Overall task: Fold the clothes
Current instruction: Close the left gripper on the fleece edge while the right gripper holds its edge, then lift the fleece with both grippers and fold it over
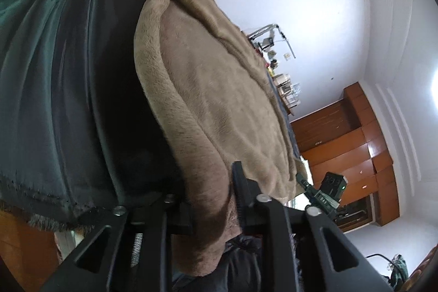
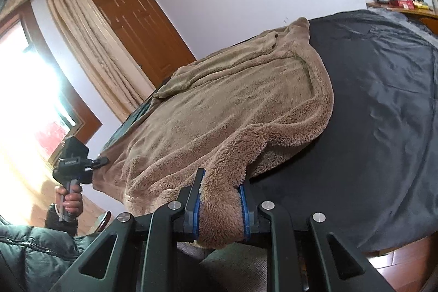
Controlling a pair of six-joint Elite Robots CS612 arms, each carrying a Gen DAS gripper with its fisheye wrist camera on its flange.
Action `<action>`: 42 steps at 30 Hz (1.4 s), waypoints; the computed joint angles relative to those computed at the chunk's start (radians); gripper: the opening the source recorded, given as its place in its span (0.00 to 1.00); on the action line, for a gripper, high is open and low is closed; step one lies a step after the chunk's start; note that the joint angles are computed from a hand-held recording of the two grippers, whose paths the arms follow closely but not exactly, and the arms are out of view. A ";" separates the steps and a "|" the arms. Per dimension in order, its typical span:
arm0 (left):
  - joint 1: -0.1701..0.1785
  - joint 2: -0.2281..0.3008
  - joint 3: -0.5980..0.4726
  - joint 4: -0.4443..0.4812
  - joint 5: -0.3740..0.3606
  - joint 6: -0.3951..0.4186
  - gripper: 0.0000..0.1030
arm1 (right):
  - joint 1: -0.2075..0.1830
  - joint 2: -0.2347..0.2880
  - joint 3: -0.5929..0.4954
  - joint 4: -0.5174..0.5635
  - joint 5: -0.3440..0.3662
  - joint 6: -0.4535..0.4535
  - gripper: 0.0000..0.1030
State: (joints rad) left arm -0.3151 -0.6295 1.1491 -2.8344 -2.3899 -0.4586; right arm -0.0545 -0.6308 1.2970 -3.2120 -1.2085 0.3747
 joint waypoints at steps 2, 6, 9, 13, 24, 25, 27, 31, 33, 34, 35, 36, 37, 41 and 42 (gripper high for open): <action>-0.003 -0.006 0.005 0.009 0.005 0.024 0.43 | 0.001 0.001 -0.004 0.015 -0.005 -0.009 0.23; -0.011 -0.022 0.015 0.027 0.041 0.063 0.33 | 0.012 -0.002 -0.010 0.046 -0.050 -0.059 0.23; -0.012 -0.017 0.007 0.001 0.044 0.034 0.16 | 0.024 -0.004 -0.012 0.046 -0.103 -0.106 0.23; -0.004 -0.008 -0.013 -0.092 0.030 -0.031 0.13 | 0.022 -0.003 -0.007 -0.042 -0.107 -0.093 0.22; -0.004 0.045 -0.182 -0.164 0.080 -0.055 0.13 | 0.016 0.033 -0.127 -0.163 -0.249 -0.020 0.22; -0.005 0.055 -0.208 -0.149 0.086 -0.049 0.13 | 0.020 0.035 -0.144 -0.145 -0.282 -0.038 0.22; -0.007 0.076 -0.263 -0.114 0.099 -0.034 0.13 | 0.028 0.043 -0.181 -0.109 -0.347 -0.074 0.22; -0.012 0.114 -0.359 -0.056 0.127 -0.003 0.13 | 0.052 0.072 -0.275 -0.050 -0.505 -0.203 0.22; -0.012 0.133 -0.401 -0.037 0.140 0.012 0.13 | 0.066 0.093 -0.327 -0.032 -0.589 -0.276 0.22; -0.012 0.142 -0.419 -0.035 0.143 0.017 0.13 | 0.072 0.105 -0.351 -0.032 -0.630 -0.313 0.22; -0.012 0.151 -0.434 -0.034 0.142 0.019 0.13 | 0.083 0.126 -0.389 -0.036 -0.687 -0.367 0.22; -0.011 0.160 -0.446 -0.036 0.137 0.020 0.13 | 0.092 0.147 -0.425 -0.044 -0.741 -0.419 0.22; -0.010 0.169 -0.458 -0.034 0.134 0.020 0.13 | 0.104 0.178 -0.470 -0.060 -0.808 -0.498 0.22; -0.004 0.195 -0.490 -0.001 0.136 0.003 0.13 | 0.138 0.305 -0.662 -0.114 -0.961 -0.809 0.22; -0.002 0.203 -0.504 0.017 0.142 -0.003 0.13 | 0.143 0.333 -0.704 -0.119 -0.975 -0.872 0.22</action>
State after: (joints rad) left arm -0.3171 -0.4260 0.6449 -2.8176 -2.2481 -0.4612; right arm 0.0889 -0.2979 0.5927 -3.3309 -2.1831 -0.4976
